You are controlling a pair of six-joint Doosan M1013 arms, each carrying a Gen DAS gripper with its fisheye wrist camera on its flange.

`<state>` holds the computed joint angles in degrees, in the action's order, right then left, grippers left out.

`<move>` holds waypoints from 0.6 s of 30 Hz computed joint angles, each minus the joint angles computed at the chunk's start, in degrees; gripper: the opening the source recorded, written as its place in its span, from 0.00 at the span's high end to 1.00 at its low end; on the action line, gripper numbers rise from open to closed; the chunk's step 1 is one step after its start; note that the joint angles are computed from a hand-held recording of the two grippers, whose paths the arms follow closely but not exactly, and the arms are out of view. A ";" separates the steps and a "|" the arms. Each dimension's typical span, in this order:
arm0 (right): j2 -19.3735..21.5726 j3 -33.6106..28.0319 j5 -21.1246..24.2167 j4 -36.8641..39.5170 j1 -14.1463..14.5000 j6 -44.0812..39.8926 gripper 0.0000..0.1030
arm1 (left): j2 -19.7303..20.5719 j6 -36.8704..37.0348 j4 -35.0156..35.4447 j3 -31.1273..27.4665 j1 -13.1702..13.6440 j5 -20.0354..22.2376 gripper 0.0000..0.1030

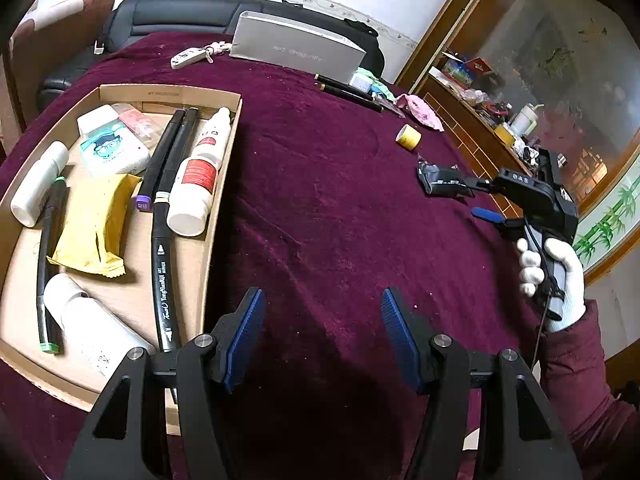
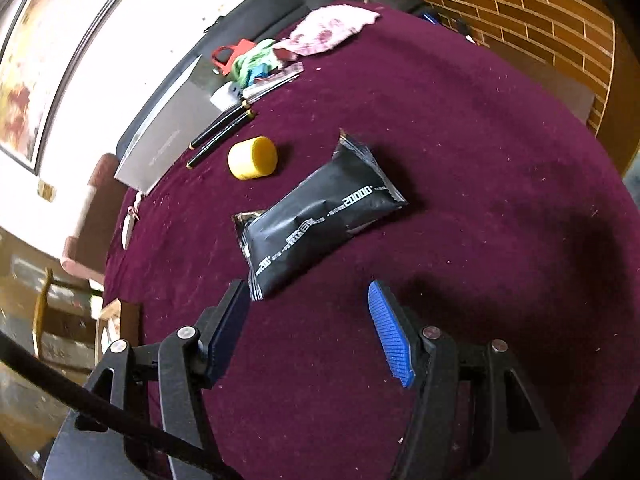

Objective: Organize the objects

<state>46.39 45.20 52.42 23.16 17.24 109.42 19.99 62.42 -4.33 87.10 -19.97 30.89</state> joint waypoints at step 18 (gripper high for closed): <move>17.41 -33.46 18.33 -19.15 3.92 9.93 0.49 | 0.59 -1.51 1.48 -0.96 -0.37 1.61 0.47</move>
